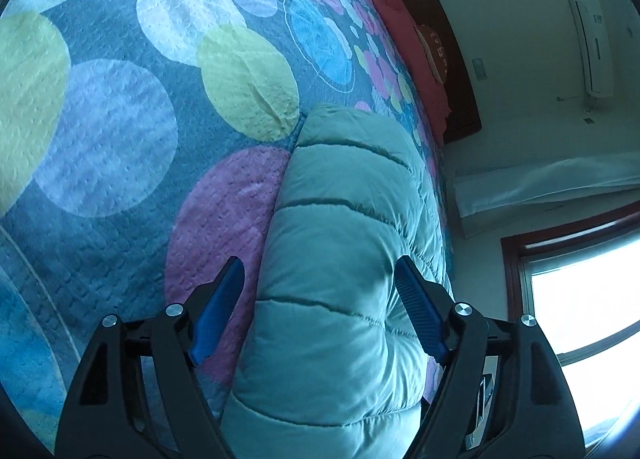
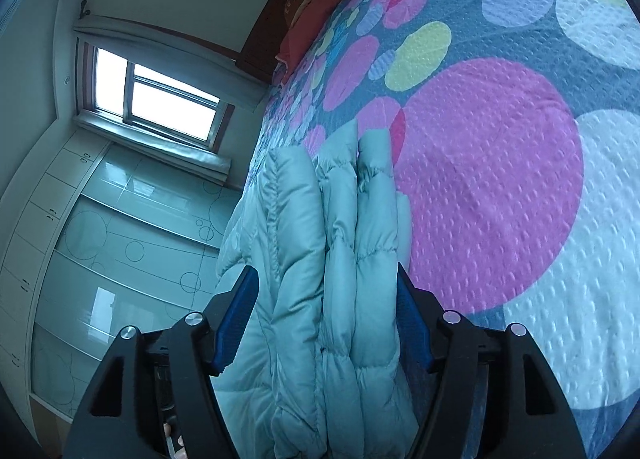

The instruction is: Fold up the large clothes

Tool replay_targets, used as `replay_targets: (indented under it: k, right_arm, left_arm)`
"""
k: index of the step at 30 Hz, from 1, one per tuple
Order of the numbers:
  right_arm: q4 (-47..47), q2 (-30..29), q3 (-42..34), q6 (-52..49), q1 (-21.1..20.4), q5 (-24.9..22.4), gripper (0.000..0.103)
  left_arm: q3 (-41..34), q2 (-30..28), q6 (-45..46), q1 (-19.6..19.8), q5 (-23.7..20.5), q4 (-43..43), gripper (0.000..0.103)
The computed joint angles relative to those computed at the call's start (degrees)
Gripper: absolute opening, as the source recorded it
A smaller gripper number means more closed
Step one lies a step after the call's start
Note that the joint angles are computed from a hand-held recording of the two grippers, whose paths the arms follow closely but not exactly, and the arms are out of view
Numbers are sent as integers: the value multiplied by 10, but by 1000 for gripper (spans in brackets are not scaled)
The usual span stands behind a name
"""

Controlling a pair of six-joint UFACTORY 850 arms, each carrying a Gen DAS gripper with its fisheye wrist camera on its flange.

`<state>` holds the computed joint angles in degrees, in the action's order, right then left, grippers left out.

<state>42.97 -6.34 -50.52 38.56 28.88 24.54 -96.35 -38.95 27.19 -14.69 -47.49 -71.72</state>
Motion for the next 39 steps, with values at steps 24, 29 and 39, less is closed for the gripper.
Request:
replay_targets:
  k: [24, 29, 39]
  right_arm:
    - [-192, -60, -25, 238, -60, -22, 22]
    - [-183, -41, -13, 225, -55, -29, 32]
    - [-26, 22, 31, 90, 16, -15, 65]
  left_arm:
    - [-128, -71, -118, -57, 63, 208, 77]
    - [-106, -58, -100, -44, 41, 171, 77]
    - [32, 31, -37, -16, 20, 96, 85]
